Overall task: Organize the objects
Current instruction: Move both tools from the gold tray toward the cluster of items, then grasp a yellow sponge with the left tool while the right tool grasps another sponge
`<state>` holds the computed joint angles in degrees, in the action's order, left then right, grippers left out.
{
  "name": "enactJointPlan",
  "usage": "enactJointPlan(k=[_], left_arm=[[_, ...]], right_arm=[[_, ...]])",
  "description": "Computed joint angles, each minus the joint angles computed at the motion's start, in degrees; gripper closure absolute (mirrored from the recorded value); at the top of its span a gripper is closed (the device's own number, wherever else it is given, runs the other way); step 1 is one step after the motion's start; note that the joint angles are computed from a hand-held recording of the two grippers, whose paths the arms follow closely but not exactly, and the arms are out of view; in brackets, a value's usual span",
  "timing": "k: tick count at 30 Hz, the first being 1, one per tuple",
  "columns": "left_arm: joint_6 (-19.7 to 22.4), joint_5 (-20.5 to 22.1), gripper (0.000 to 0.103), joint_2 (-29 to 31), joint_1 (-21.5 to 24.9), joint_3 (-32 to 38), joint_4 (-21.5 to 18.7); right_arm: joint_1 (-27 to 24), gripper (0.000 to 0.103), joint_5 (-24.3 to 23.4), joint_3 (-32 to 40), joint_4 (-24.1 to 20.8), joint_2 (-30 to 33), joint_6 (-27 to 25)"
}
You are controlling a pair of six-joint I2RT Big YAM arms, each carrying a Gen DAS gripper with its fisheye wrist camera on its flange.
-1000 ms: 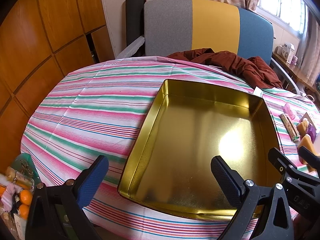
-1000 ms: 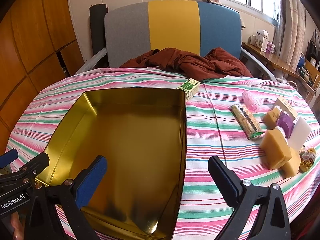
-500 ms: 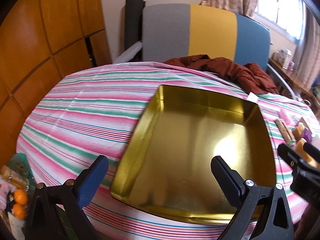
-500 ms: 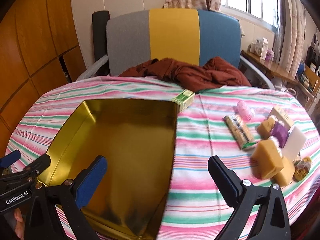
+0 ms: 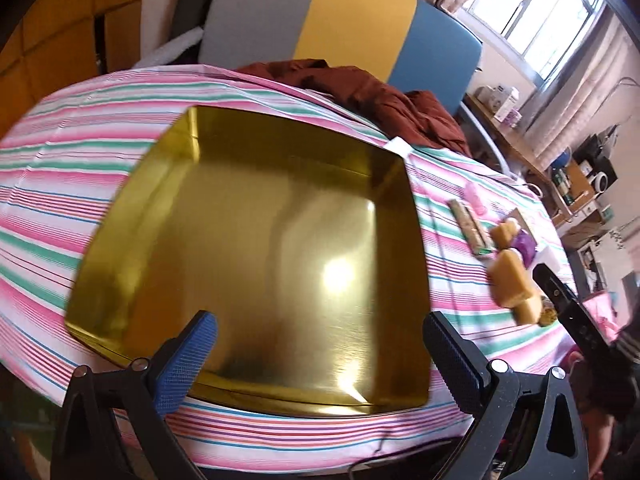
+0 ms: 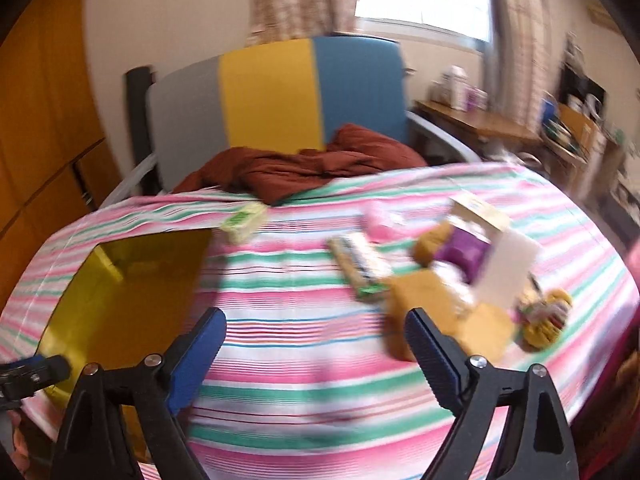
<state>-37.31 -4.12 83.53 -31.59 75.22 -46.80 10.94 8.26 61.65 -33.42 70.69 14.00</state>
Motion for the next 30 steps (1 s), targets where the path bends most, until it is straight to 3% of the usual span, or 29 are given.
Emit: enactJointPlan(k=[5,9,12,19,24,30], left_arm=[[0.2,-3.1,0.000,1.2,-3.5,1.5,1.2],[0.5,-1.9,0.000,2.0,-4.9,2.4,1.9],[1.1,-2.0,0.000,3.3,-6.3,4.0,1.6],[4.4,-2.7,0.000,7.3,-9.2,8.9,-0.9],[4.3,-3.0,0.000,8.5,-10.2,10.4,-0.6],[4.3,-2.3,0.000,11.0,-10.7,12.9,0.4]], right_arm=[[-9.2,0.013,0.9,-4.5,2.1,-2.6,5.0],[-17.4,0.020,-2.0,-6.7,2.5,-2.1,10.7],[-21.3,0.025,-6.1,-6.8,2.5,-0.4,11.7],[-21.4,0.027,-12.7,-4.7,4.3,4.6,11.5],[-20.3,0.033,-12.9,-3.7,3.8,7.3,10.4],[-21.8,0.042,-15.6,-5.6,7.2,6.7,8.0]])
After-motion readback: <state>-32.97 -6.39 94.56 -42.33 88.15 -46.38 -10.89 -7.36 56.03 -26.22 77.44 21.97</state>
